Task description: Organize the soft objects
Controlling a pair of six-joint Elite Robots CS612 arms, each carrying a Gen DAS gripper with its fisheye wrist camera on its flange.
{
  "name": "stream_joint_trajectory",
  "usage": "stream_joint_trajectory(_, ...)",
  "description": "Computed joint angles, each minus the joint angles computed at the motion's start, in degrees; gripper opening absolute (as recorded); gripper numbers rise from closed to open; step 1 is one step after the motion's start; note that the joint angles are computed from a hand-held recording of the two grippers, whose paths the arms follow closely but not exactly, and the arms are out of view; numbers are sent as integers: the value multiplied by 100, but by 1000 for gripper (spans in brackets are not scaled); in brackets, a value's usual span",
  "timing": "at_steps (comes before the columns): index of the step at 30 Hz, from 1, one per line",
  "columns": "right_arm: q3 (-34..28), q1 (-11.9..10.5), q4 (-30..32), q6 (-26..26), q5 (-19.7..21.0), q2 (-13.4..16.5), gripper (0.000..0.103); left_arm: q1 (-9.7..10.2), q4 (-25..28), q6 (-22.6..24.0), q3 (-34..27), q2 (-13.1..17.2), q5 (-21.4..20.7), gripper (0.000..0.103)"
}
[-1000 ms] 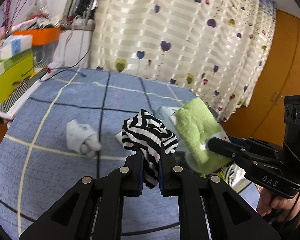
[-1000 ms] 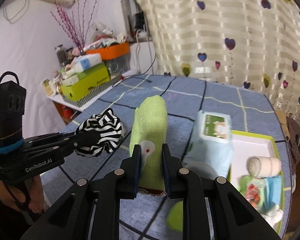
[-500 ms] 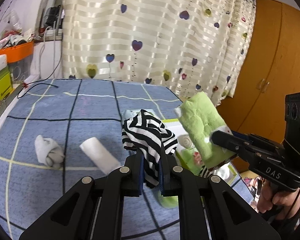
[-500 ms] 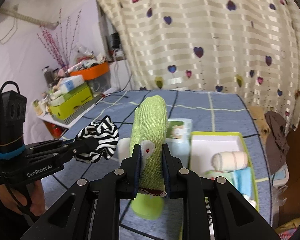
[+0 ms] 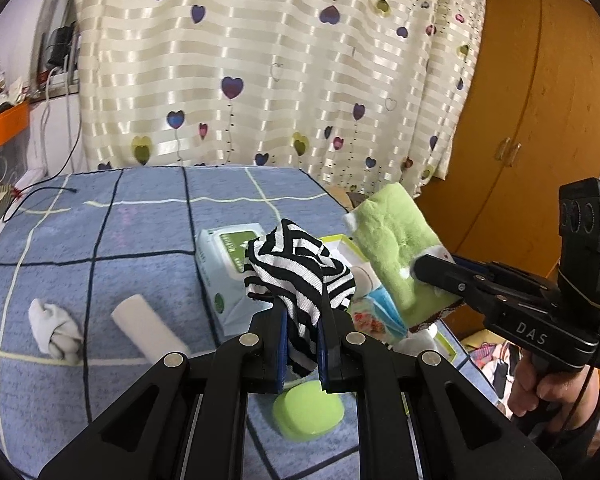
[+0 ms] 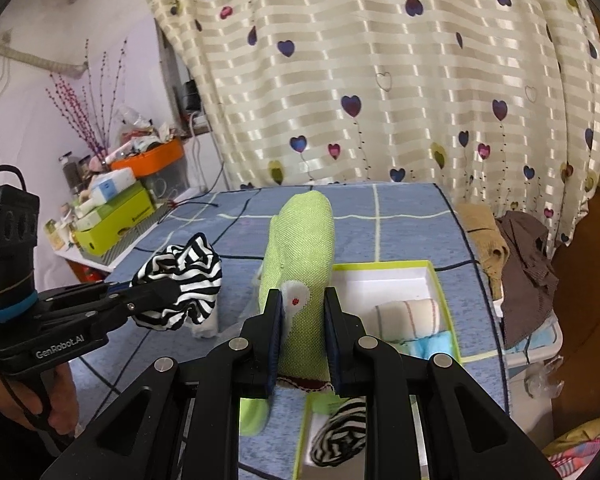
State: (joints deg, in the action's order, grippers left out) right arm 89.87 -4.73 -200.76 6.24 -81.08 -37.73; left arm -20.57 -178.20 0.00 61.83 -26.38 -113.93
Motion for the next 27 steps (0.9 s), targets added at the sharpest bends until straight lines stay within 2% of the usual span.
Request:
stream_joint_trajectory(15, -380, -246, 436, 115, -22, 189, 18, -132, 649, 205, -648, 266, -44, 12)
stream_joint_trajectory(27, -1241, -264, 1593, 220, 265, 718, 18, -142, 963, 132, -1138, 514, 109, 12)
